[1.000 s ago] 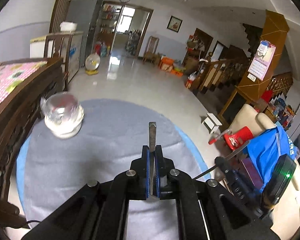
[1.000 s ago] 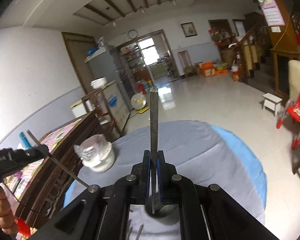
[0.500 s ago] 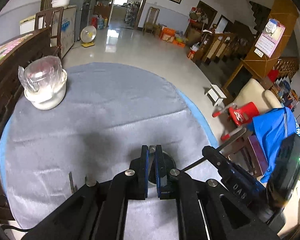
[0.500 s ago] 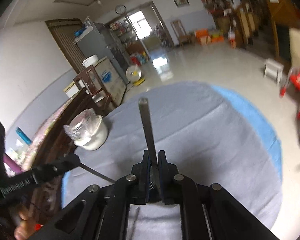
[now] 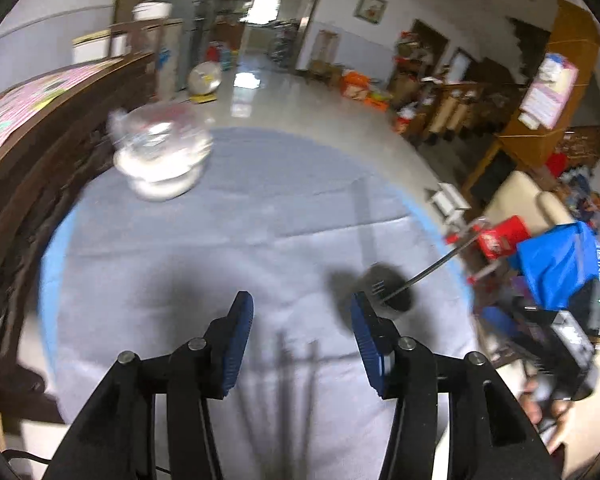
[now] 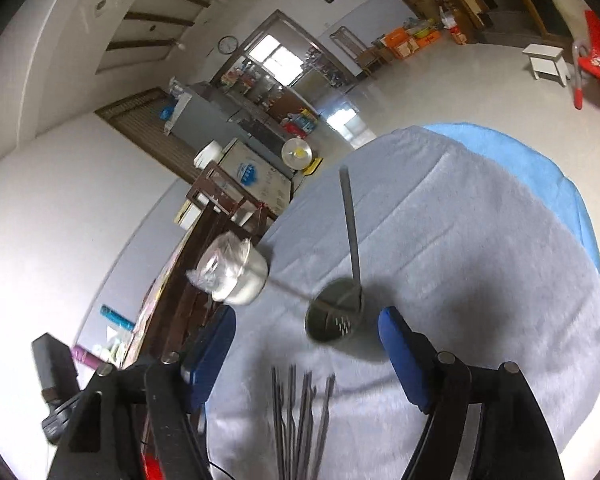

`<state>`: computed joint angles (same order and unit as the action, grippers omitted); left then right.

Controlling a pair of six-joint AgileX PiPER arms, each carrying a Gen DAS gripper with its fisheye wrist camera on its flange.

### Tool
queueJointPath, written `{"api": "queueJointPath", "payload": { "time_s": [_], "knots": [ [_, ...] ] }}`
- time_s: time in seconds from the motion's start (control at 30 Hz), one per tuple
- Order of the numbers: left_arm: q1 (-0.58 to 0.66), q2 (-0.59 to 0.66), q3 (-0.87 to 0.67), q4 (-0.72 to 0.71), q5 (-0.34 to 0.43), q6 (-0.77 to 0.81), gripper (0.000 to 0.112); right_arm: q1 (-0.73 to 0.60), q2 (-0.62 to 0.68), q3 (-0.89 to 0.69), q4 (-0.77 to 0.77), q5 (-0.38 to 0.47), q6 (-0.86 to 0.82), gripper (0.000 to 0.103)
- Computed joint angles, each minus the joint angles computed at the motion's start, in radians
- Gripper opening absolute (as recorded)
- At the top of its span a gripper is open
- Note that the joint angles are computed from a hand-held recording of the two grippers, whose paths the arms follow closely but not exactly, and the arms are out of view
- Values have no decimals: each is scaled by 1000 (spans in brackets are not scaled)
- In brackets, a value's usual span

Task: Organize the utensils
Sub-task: 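Move the open right gripper back over the row of chopsticks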

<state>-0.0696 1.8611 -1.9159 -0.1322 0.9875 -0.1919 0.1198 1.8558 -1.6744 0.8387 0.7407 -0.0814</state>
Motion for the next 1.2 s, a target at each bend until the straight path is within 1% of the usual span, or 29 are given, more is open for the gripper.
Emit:
{"api": "queueJointPath", "payload": {
  "time_s": [0.03, 0.07, 0.1, 0.17, 0.2, 0.3, 0.43, 0.53, 0.6, 0.7, 0.83, 0.93, 1.03, 1.13, 1.2],
  "knots": [
    [7, -22, 50, 10, -20, -6, 51, 9, -17, 27, -7, -5, -6, 76],
    [20, -51, 118, 28, -32, -19, 51, 25, -36, 62, -13, -7, -18, 71],
    [32, -81, 193, 47, -48, -39, 51, 43, -44, 82, -26, -7, -20, 59],
    [45, -112, 284, 57, -71, -55, 51, 89, -37, 95, -80, 5, 7, 47],
    [52, -130, 341, 51, -82, -53, 51, 112, -28, 98, -105, 9, 25, 43],
    [50, -162, 453, 55, -115, -71, 51, 171, -8, 125, -147, -13, 59, 41],
    [53, -185, 575, 55, -169, -72, 51, 228, 38, 132, -163, -7, 93, 40],
    [76, -168, 608, -1, -178, -37, 51, 267, 73, 123, -195, 6, 125, 40],
    [90, -162, 631, -75, -189, 15, 51, 285, 88, 116, -212, 12, 144, 40],
    [89, -151, 642, -148, -201, 82, 51, 296, 99, 137, -205, 8, 134, 40],
    [82, -136, 650, -192, -215, 115, 51, 292, 92, 185, -159, -18, 97, 40],
    [73, -119, 655, -191, -228, 110, 51, 282, 72, 233, -120, -55, 55, 40],
    [56, -98, 647, -180, -227, 99, 51, 278, 72, 235, -117, -59, 56, 40],
    [26, -80, 635, -130, -242, 54, 51, 271, 69, 242, -108, -64, 50, 40],
    [18, -72, 630, -122, -245, 48, 51, 267, 65, 247, -105, -67, 47, 40]
  ]
}}
